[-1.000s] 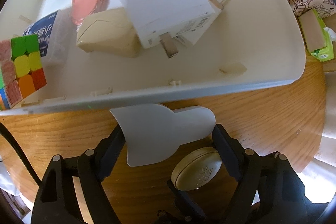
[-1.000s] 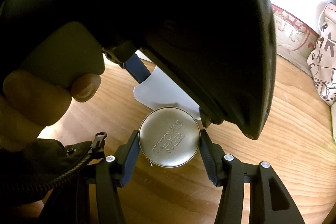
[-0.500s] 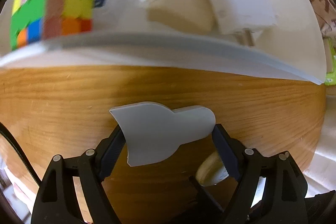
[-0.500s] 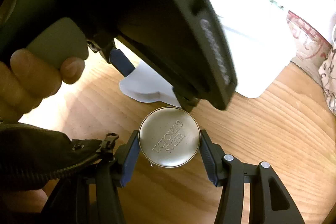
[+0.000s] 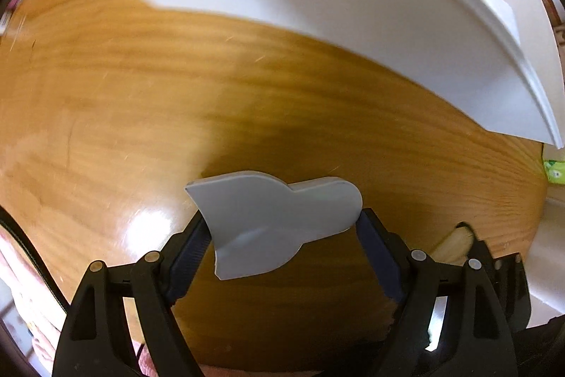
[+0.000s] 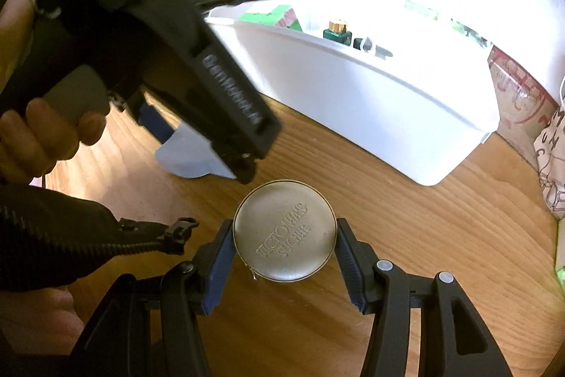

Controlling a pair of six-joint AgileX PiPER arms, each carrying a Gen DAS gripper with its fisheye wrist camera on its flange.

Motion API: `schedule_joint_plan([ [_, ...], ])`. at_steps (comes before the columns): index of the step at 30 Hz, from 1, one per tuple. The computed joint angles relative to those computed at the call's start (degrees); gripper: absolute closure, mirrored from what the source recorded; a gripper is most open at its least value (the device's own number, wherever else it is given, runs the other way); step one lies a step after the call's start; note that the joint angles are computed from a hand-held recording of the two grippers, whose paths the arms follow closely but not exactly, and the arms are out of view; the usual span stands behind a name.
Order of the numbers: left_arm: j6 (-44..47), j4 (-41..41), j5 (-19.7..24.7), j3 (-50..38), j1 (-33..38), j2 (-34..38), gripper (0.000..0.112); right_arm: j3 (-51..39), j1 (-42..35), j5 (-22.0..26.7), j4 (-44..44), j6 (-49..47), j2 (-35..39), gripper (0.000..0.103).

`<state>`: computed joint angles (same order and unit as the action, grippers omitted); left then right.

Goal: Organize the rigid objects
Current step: 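Lift the white piece with left tool while right tool carries the gold compact over the bin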

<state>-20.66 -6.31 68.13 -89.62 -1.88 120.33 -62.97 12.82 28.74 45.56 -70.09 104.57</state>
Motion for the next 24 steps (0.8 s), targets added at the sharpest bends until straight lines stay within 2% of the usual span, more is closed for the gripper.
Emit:
schedule_joint_plan([
  [7,-0.4,0.3,-4.4,10.5,4.0,-7.3,0.028,4.6,4.2,-5.2,3.3,-1.6,-3.0,0.048],
  [13,-1.7,0.9,-8.9,19.5,6.3,-15.2,0.028,7.7,6.2,-7.0,5.3,-3.3,-7.0,0.048],
  [18,-2.4,0.8,-12.2,27.9,7.8,-23.0,0.028,8.5,7.5,-7.1,2.5,-0.3,-10.3,0.048],
  [20,-3.7,1.0,-11.7,27.7,7.7,-24.4,0.028,8.8,7.6,-7.5,4.6,-2.6,-10.3,0.048],
  [24,-4.8,1.7,-10.4,28.1,8.3,-27.9,0.028,7.0,8.3,-6.8,3.8,-1.2,-10.9,0.048],
])
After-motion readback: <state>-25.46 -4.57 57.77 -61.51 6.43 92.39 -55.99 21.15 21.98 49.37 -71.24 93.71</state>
